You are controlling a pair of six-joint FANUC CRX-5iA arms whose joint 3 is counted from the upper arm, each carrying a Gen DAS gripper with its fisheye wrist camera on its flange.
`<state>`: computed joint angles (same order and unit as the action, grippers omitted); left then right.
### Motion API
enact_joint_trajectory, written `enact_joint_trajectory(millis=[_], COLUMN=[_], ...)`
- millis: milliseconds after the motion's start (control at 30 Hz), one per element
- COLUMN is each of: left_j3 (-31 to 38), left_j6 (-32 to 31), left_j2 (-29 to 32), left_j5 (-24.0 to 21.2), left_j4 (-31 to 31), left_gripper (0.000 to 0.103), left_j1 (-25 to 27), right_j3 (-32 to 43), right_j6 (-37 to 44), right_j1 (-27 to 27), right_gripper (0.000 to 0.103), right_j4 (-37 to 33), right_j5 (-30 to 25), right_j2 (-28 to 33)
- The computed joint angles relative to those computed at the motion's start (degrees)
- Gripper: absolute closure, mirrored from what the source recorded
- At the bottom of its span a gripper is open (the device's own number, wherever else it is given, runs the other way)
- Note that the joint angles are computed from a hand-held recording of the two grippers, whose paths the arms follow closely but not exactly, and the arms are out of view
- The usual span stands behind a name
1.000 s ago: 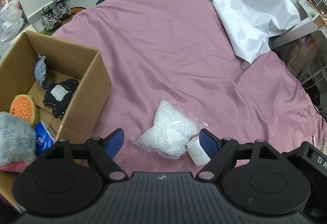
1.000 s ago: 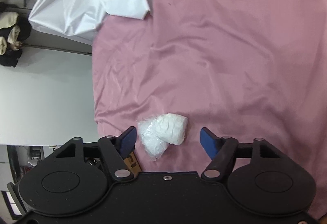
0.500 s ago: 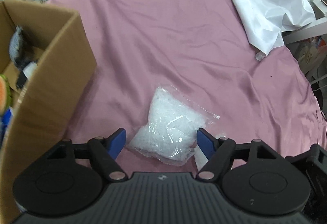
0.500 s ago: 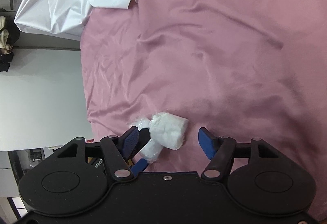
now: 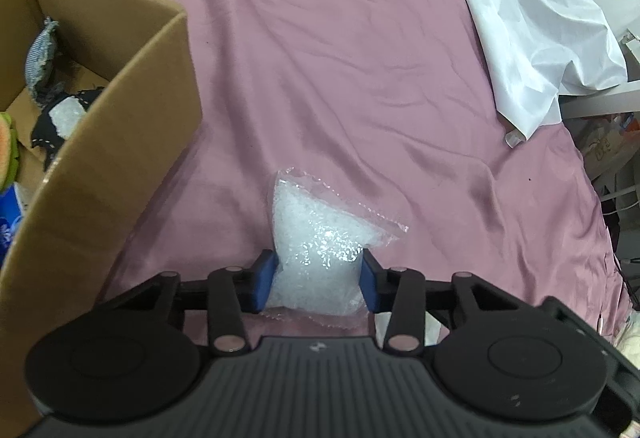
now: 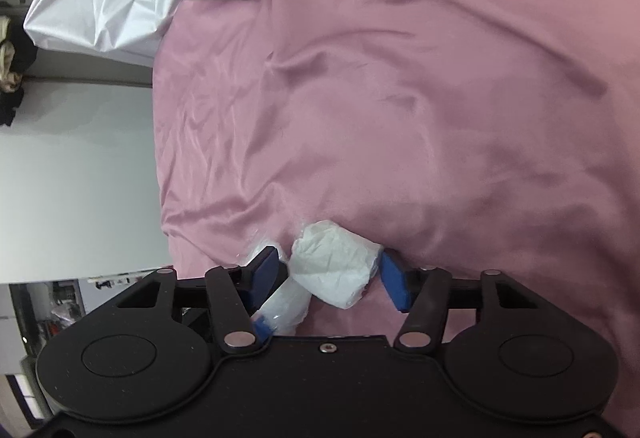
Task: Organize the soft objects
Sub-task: 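Carry the bead bag and white bundle over the cardboard box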
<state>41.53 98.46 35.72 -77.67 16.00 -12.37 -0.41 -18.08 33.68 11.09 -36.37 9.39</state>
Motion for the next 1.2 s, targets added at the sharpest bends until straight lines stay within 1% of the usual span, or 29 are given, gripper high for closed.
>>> enact_joint_trajectory(millis=[33,133,233,267,400,700,933,1067,1200], left_j3=[0.31,-0.45,-1.95,-2.30,-5.17,-11.25,-15.27,-16.63,-17.86], left_j6=[0.13,-0.78,-2.07,-2.35,-4.09,-6.09,-7.19,-7.32,-8.33], left_j2=[-0.01,-0.97,-2.41,-2.79,-5.45,-11.40,-14.97,-16.28,-17.68], left_j5=[-0.37,0.17,1.20,1.50,3.63,8.19,11.72,12.23,12.32], left_j4=[-0.25,-0.21,-0.15,-0.13,0.22,2.22,2.85,2.89,2.97], left_gripper=[0.061,0.061,0.061,0.061,0.061,0.061,0.061,0.061,0.061], left_j1=[0.05,0.35,0.68,0.79,1.35,2.78,3.53,4.06,4.83], right_j3=[0.02,0.20,1.49,1.27,-0.65,-3.58,-5.02,-6.20,-7.44], right_j6=[0.04,0.28,1.23,0.85,-1.63,-3.81,-2.59,-3.72,-5.84], right_j1=[0.01,0.31,1.13,1.33,2.09,3.72,5.30,5.82,5.89], right_gripper=[0.056,0.058,0.058,0.058,0.058,0.058,0.058,0.058,0.058], right_j4=[0.23,1.32,3.66,4.48,8.79,16.56,20.92,24.74,30.25], right_j5=[-0.14,-0.70,-3.67,-3.91,-3.55,-1.66,-1.77,-0.68,1.07], right_j2=[0.10,0.27,0.61,0.35,-1.27,-3.96,-5.55,-6.28,-6.76])
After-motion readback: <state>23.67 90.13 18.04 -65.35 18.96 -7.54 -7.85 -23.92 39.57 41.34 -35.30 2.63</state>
